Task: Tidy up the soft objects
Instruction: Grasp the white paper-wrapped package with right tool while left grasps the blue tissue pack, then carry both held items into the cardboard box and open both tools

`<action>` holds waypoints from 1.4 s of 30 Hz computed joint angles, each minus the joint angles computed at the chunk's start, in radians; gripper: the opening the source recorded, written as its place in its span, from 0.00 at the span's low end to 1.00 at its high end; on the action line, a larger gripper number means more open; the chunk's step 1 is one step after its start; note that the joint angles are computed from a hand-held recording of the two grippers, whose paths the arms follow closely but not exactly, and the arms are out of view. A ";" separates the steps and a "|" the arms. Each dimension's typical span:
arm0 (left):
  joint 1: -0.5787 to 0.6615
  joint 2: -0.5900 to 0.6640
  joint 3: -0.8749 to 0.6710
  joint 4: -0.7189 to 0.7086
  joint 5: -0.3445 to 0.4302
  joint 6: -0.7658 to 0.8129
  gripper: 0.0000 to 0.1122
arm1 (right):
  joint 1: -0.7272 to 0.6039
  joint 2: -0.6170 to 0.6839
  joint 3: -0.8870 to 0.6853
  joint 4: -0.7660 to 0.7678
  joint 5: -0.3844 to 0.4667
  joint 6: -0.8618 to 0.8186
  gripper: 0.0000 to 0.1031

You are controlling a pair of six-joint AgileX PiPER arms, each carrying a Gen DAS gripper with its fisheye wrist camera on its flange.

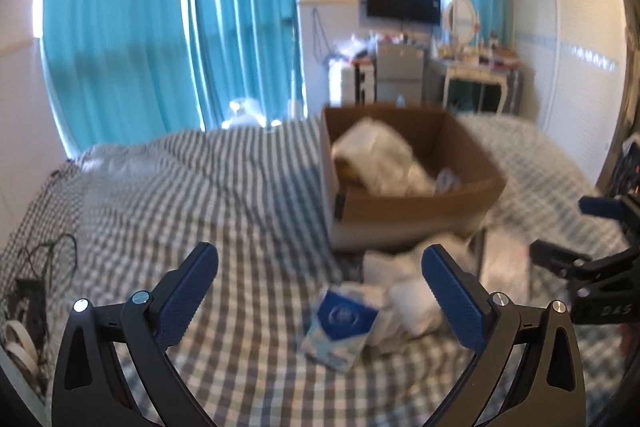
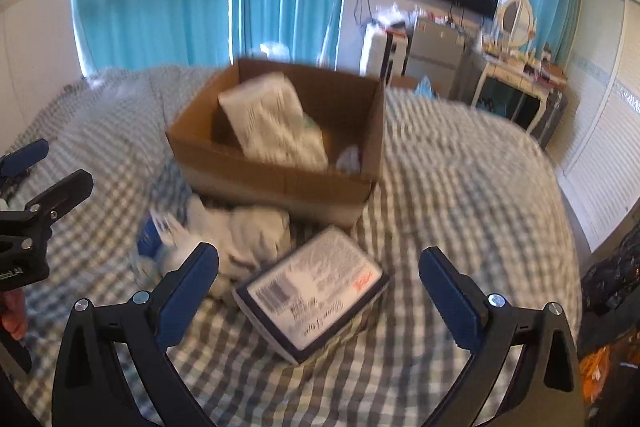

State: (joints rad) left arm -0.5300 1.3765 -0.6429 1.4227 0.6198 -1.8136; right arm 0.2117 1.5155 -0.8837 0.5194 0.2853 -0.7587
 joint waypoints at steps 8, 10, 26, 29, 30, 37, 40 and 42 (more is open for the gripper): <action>0.054 0.157 0.029 0.000 -0.116 -0.091 0.91 | 0.049 0.126 0.049 -0.175 -0.035 0.186 0.93; 0.044 0.172 0.023 -0.011 -0.103 -0.088 0.91 | 0.060 0.160 0.036 -0.273 -0.025 0.299 0.88; 0.134 0.271 -0.015 -0.126 -0.245 0.066 0.67 | 0.033 0.152 0.060 0.063 -0.075 -0.020 0.44; 0.137 0.307 -0.040 -0.167 -0.262 0.137 0.67 | 0.026 0.143 0.065 0.108 -0.069 -0.064 0.43; 0.135 0.315 -0.045 -0.164 -0.261 0.139 0.65 | 0.021 0.142 0.066 0.127 -0.069 -0.084 0.43; 0.157 0.301 -0.034 -0.142 -0.305 0.126 0.40 | 0.013 0.132 0.078 0.189 -0.071 -0.158 0.42; 0.156 0.263 -0.017 -0.147 -0.307 0.129 0.21 | 0.007 0.107 0.103 0.273 -0.077 -0.247 0.41; 0.154 0.223 -0.005 -0.192 -0.299 0.166 0.19 | 0.003 0.083 0.117 0.315 -0.079 -0.296 0.40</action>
State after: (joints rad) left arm -0.3758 1.5990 -0.6480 1.2307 0.3205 -1.6477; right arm 0.2152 1.5984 -0.7665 0.8340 0.2066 -1.0547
